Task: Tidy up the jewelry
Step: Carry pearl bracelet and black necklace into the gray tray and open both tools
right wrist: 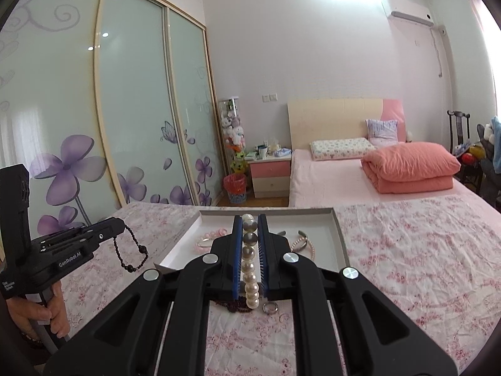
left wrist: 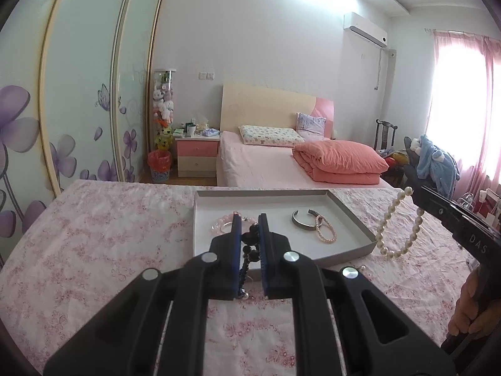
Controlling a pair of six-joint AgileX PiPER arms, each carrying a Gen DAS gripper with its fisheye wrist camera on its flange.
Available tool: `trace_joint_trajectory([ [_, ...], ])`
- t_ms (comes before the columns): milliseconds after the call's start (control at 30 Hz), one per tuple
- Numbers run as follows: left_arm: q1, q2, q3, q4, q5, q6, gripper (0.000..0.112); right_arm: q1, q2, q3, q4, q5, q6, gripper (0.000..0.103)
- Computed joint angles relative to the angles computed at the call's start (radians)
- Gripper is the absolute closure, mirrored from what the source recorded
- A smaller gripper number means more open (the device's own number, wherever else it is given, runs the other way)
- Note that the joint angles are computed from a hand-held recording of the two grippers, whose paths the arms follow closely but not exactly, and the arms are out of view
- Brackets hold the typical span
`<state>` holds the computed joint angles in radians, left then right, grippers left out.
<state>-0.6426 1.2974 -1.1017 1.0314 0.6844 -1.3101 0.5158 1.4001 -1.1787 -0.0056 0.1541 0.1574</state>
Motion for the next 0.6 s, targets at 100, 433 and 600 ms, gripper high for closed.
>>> trace_joint_trajectory([
  [100, -0.023, 0.006, -0.009, 0.027, 0.03, -0.02, 0.101, 0.007, 0.005, -0.004, -0.073, -0.014, 0.069, 0.093],
  [433, -0.016, 0.029, -0.034, 0.025, 0.023, -0.002, 0.101, 0.007, 0.036, -0.054, -0.087, -0.016, 0.068, 0.093],
  [600, 0.03, 0.061, -0.067, -0.013, -0.015, 0.048, 0.101, -0.003, 0.087, -0.122, -0.046, -0.007, 0.031, 0.093],
])
